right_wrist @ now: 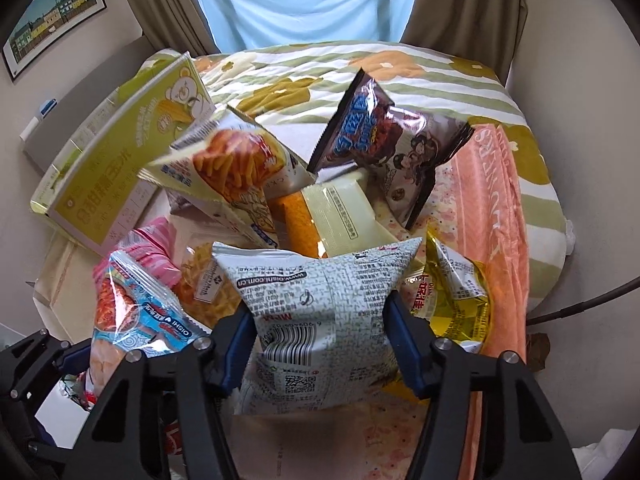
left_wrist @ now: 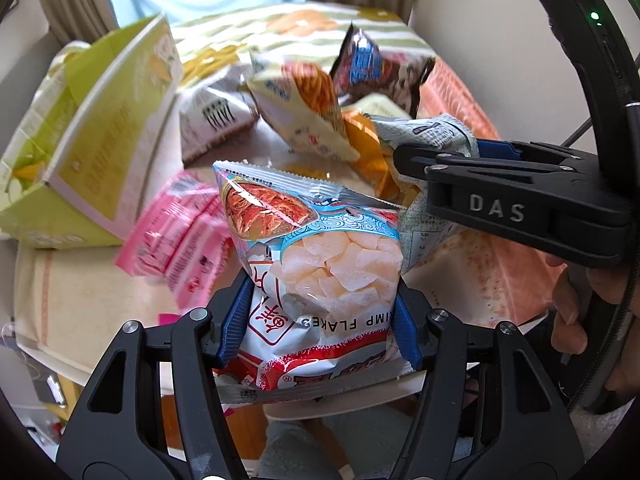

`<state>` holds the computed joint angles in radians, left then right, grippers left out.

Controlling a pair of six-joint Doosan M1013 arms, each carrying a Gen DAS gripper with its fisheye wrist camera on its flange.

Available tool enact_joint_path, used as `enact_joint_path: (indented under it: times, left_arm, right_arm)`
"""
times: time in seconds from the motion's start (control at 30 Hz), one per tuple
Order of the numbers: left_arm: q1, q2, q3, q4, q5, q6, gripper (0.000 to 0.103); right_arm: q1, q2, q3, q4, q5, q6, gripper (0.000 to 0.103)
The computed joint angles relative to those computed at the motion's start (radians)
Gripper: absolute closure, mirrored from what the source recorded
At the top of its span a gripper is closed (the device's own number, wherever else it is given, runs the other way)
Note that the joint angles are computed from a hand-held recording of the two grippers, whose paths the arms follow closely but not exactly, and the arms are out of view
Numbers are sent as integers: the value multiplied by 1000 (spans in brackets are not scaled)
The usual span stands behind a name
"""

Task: Organize snacks
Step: 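Carry both bags over the yellow box and open both tools to drop them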

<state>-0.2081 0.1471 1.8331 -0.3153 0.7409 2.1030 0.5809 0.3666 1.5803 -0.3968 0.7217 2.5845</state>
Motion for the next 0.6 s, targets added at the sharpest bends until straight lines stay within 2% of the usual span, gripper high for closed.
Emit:
enact_joint_path:
  times: [0.33,0.6]
  left_arm:
    - [60,-65,-16,-87,-40,44,45]
    - [163,-52,-94,-220,-52,148,45]
  right_arm:
    - [29,-56,-19,-95,-37,77,50]
    - [58,-39,-106,-184,-36,110,50]
